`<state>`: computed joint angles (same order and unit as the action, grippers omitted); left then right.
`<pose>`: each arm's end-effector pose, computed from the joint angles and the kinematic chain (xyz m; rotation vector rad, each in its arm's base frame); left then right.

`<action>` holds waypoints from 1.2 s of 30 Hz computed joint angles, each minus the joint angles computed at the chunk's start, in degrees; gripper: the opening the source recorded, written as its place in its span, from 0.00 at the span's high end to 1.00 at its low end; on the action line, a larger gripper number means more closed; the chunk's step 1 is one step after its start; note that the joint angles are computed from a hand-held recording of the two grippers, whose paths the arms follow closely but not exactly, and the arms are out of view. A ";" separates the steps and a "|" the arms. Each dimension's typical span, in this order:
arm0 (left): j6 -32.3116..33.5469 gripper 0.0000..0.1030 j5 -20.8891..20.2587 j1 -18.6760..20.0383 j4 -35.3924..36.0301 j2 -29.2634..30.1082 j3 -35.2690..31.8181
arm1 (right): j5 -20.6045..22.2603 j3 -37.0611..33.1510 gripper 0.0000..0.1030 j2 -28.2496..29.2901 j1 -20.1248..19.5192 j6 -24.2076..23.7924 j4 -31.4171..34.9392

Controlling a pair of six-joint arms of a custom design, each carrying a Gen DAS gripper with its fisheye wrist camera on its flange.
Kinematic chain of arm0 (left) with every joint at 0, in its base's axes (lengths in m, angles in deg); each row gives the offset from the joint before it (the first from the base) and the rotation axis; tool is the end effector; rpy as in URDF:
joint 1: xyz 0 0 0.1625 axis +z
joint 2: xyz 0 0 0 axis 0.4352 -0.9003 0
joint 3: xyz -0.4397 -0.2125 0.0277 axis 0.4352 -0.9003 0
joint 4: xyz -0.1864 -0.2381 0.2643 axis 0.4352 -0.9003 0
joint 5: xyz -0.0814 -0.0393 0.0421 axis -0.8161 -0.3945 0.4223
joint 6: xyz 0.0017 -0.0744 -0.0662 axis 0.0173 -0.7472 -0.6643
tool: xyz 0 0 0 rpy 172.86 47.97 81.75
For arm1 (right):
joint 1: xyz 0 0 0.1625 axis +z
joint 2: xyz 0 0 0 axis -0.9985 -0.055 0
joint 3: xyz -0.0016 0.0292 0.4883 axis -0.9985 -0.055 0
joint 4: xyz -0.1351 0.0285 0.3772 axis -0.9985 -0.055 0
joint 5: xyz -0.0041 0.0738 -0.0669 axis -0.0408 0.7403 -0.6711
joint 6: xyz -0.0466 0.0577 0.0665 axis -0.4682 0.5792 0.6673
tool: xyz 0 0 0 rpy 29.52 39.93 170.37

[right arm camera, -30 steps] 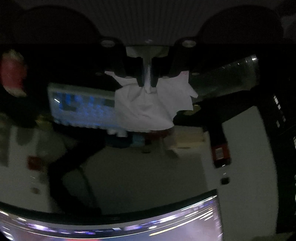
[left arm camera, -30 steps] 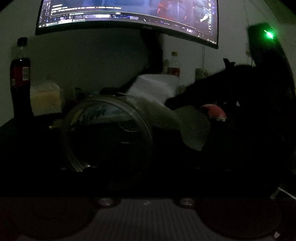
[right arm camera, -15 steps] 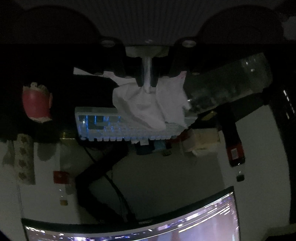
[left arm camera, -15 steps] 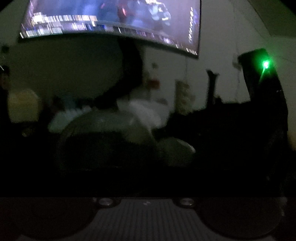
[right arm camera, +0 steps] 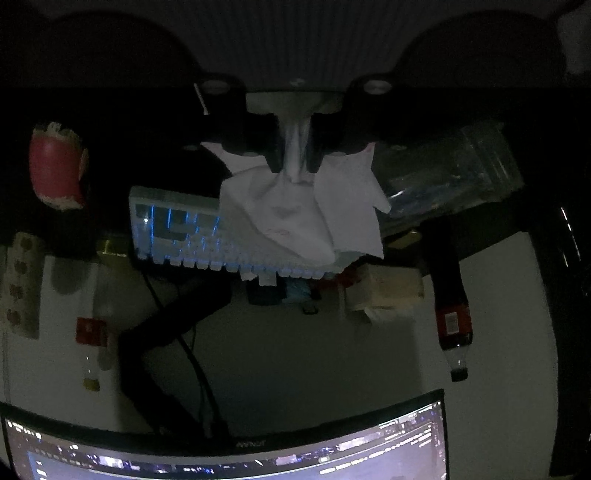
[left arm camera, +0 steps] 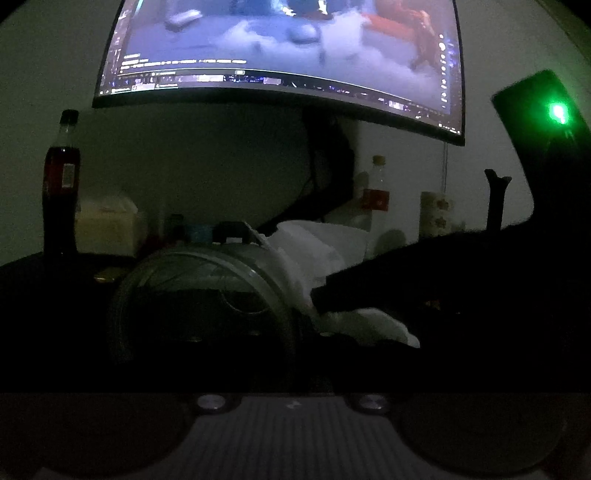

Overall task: Clean container
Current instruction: 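Pull the tissue out of the jar with the right gripper, then lower the tissue onto the table and open the right gripper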

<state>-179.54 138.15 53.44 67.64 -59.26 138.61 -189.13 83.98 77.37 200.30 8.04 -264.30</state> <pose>0.0232 -0.5819 0.2411 1.1322 2.2914 -1.3724 0.3444 -0.6021 -0.0810 0.5514 -2.1875 1.2872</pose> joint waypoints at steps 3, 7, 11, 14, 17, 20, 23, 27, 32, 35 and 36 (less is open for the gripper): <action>-0.79 0.92 0.61 0.55 3.87 0.34 -1.85 | 0.40 0.61 0.82 -0.19 -0.37 0.78 -0.51; -1.43 0.84 1.40 1.29 11.68 1.19 -5.17 | 0.52 1.74 0.72 -0.44 -0.30 1.17 -2.78; -0.49 0.81 2.88 2.04 16.76 1.29 -6.89 | 0.01 2.57 0.62 -0.29 0.26 1.17 -6.22; 0.08 0.76 2.96 2.41 20.47 1.45 -8.27 | -0.29 3.32 0.56 -0.28 0.71 1.42 -8.36; 0.25 0.72 2.95 2.74 24.08 1.53 -9.63 | -0.59 3.87 0.44 -0.31 1.03 1.62 -9.98; 1.14 0.68 3.35 2.91 27.42 1.34 -10.54 | 0.11 4.88 0.38 -0.59 1.07 1.97 -11.16; 2.11 0.62 3.53 3.03 28.91 0.64 -10.57 | 0.47 5.57 0.28 -0.96 0.89 2.48 -11.66; 3.01 0.62 3.95 3.15 28.96 -0.42 -10.12 | 0.87 6.17 0.14 -1.31 0.51 2.99 -12.32; 3.14 0.62 4.43 3.09 29.35 -1.32 -10.24 | 1.36 7.23 0.11 -1.52 0.27 4.46 -14.79; 3.49 0.62 4.93 2.96 28.86 -2.29 -9.79 | 1.63 7.99 0.10 -1.66 0.36 5.24 -16.47; 3.65 0.62 5.09 2.91 28.56 -2.70 -9.58 | 1.68 8.26 0.10 -1.79 0.38 5.88 -16.72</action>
<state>-175.89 143.24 56.35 96.20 -61.96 129.04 -187.45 92.23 75.58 200.68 13.92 -281.02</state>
